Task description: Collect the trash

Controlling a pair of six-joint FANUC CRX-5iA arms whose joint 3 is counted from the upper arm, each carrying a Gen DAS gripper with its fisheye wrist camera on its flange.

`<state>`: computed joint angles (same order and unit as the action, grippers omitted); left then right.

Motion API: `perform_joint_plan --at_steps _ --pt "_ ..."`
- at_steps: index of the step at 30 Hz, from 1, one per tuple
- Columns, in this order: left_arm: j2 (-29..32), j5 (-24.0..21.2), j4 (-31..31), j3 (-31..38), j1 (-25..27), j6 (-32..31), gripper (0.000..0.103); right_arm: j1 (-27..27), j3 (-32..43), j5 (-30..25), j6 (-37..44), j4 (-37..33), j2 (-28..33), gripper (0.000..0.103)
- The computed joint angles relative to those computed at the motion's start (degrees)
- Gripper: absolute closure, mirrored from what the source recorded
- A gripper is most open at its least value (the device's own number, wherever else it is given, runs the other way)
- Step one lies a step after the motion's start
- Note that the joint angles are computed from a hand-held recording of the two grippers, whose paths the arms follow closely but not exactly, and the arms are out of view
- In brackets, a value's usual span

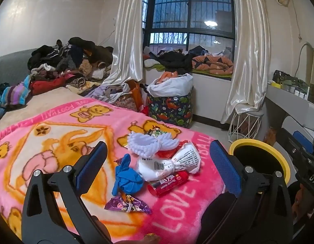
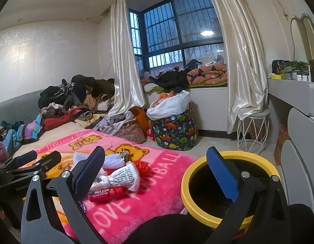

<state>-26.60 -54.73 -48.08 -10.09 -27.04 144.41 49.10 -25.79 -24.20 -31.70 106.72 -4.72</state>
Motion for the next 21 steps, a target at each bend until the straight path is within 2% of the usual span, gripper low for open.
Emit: perform_joint_plan --at_steps 11,21 --pt "-0.3 0.6 0.0 -0.7 0.0 -0.1 0.010 0.5 0.0 -0.4 0.6 -0.7 -0.4 0.006" --pt "0.2 -0.7 -1.8 -0.2 -1.5 1.1 0.010 0.1 -0.2 -0.2 -0.6 0.4 -0.3 0.006"
